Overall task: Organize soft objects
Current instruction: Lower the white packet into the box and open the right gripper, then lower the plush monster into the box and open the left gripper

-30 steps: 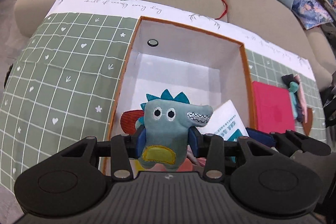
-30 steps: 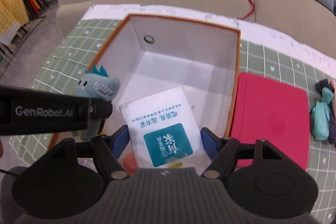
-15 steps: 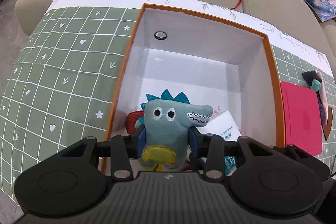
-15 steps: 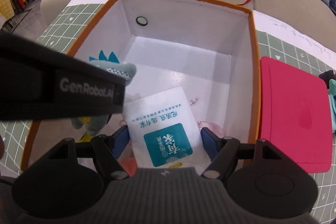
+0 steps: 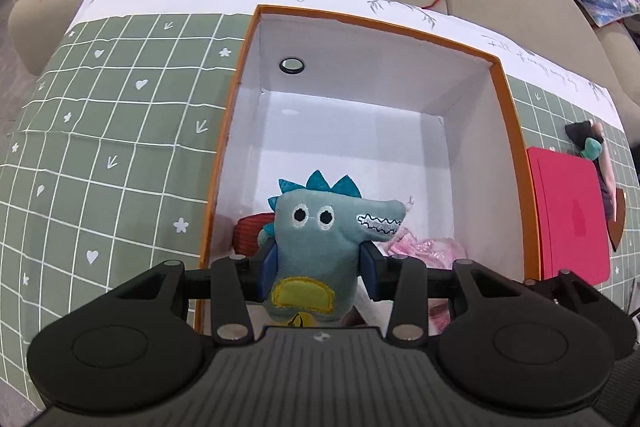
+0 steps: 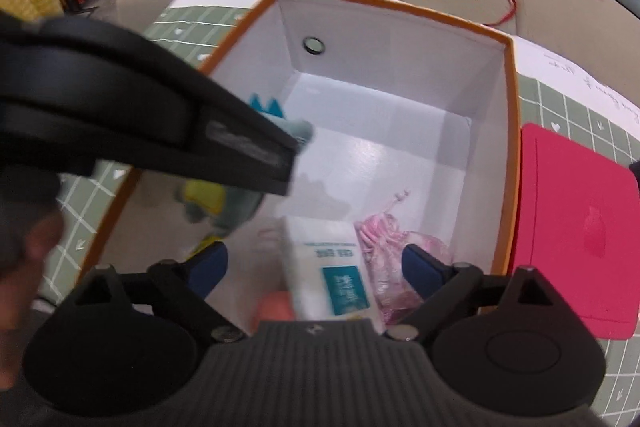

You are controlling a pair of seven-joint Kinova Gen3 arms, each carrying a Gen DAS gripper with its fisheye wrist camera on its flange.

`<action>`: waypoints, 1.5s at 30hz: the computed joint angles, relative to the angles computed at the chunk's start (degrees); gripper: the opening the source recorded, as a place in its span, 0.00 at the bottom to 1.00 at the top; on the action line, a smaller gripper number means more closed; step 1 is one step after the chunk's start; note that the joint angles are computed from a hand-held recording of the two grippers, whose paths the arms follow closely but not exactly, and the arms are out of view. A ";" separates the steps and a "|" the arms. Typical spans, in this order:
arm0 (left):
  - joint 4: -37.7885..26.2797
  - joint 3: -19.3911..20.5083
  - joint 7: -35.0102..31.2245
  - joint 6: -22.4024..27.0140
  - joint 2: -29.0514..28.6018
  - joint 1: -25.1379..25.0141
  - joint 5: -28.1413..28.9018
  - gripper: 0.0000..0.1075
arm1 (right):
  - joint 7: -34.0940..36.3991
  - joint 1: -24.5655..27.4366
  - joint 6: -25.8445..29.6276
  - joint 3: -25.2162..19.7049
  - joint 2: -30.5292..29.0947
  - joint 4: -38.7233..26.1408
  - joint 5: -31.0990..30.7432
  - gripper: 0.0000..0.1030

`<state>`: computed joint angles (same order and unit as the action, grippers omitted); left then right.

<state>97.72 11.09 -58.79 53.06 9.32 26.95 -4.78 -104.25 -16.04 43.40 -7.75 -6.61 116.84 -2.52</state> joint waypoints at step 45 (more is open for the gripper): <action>-4.77 1.46 -0.04 0.87 -6.81 -4.45 8.97 0.85 | 18.03 5.46 7.20 8.85 -8.41 -6.31 -9.07 0.93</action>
